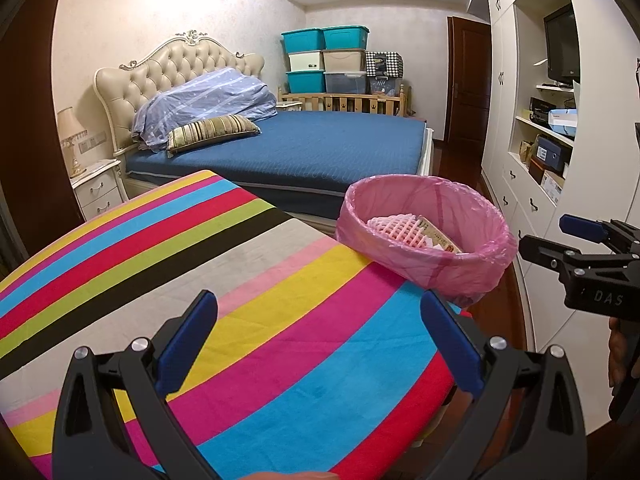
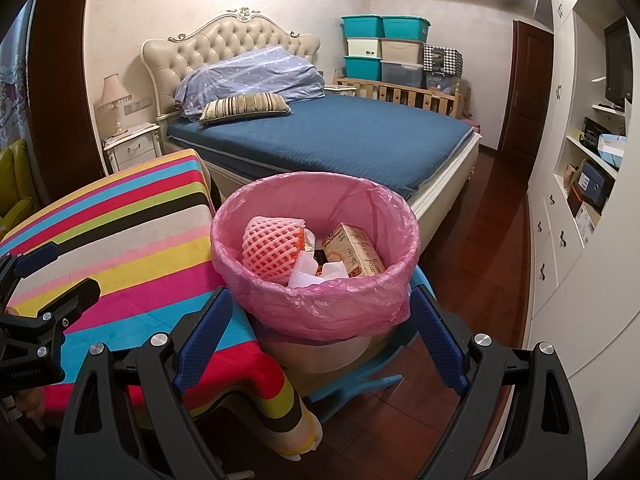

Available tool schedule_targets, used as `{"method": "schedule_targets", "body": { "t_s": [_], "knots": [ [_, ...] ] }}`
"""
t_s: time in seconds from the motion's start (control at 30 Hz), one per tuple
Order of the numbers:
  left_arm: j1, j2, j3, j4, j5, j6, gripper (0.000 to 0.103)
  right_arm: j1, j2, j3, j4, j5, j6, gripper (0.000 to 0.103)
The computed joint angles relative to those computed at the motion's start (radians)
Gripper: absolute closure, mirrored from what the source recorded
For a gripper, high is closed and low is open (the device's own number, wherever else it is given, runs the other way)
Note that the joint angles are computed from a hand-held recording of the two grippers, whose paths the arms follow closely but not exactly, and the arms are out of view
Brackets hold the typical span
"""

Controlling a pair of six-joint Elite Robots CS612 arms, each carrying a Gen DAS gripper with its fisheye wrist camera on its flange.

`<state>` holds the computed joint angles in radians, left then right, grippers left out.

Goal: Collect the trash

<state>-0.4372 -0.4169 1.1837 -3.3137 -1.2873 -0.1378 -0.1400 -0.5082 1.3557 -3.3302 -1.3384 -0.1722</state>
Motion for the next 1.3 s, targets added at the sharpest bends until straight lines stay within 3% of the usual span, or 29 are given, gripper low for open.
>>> {"method": "schedule_targets", "body": {
  "t_s": [1.07,1.3],
  "knots": [
    [0.003,0.004,0.001,0.003,-0.017,-0.007,0.005,0.001,0.008,-0.005,0.007,0.002,0.001,0.018],
    [-0.015,0.01,0.004,-0.048,0.068,0.048,0.005,-0.002,0.014,-0.014,0.018,0.002,0.008,0.018]
  ]
}}
